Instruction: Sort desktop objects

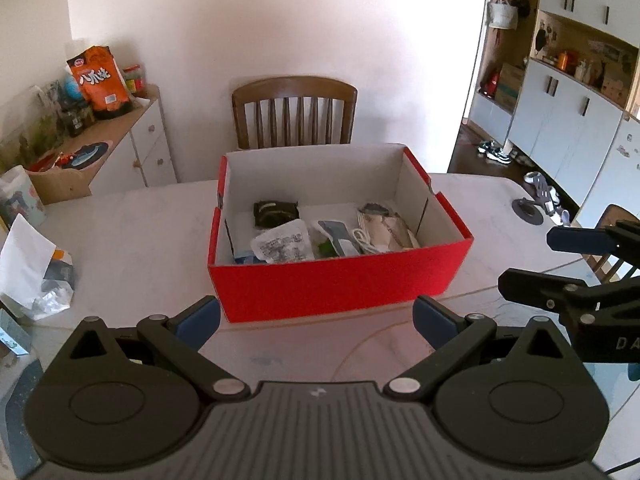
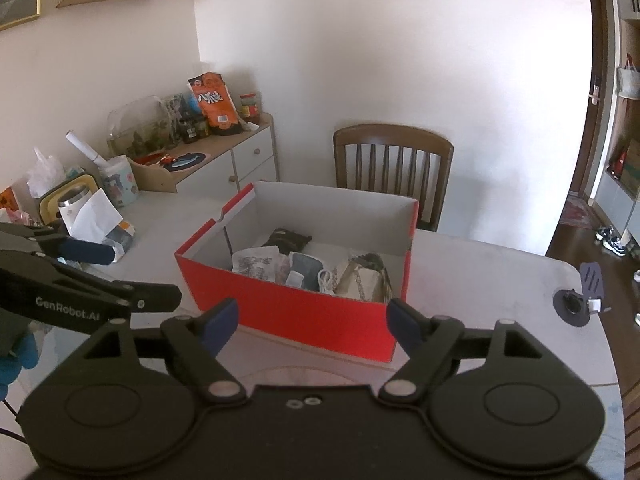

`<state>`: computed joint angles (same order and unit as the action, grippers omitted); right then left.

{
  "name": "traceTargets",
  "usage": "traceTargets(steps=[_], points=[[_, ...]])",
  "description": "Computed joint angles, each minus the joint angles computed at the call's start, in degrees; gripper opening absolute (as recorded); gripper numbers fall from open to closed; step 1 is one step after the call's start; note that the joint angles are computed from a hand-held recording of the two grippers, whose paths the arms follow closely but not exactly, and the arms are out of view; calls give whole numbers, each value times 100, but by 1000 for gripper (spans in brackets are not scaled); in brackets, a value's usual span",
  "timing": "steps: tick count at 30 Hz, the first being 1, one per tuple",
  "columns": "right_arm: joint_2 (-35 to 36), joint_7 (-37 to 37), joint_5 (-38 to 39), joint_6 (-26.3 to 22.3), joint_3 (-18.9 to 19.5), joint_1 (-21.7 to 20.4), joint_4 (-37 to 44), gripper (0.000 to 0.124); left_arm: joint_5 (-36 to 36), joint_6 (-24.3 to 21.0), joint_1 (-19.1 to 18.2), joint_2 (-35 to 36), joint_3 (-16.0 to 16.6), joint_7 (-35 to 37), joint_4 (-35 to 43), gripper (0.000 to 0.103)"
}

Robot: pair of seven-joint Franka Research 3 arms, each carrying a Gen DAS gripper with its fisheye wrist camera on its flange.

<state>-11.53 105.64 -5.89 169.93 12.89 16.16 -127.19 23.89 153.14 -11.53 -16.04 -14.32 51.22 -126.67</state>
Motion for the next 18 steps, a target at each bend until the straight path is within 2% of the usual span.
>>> traceTargets(steps=[14,18], points=[[-243,353,-269,15,165,-225,-323,82,229,-146,-14,-23,-108,-158,-72,103],[-301,674,-557,44,345,-459,-386,82,188,-151,-64,3,-81,-102,-46,103]])
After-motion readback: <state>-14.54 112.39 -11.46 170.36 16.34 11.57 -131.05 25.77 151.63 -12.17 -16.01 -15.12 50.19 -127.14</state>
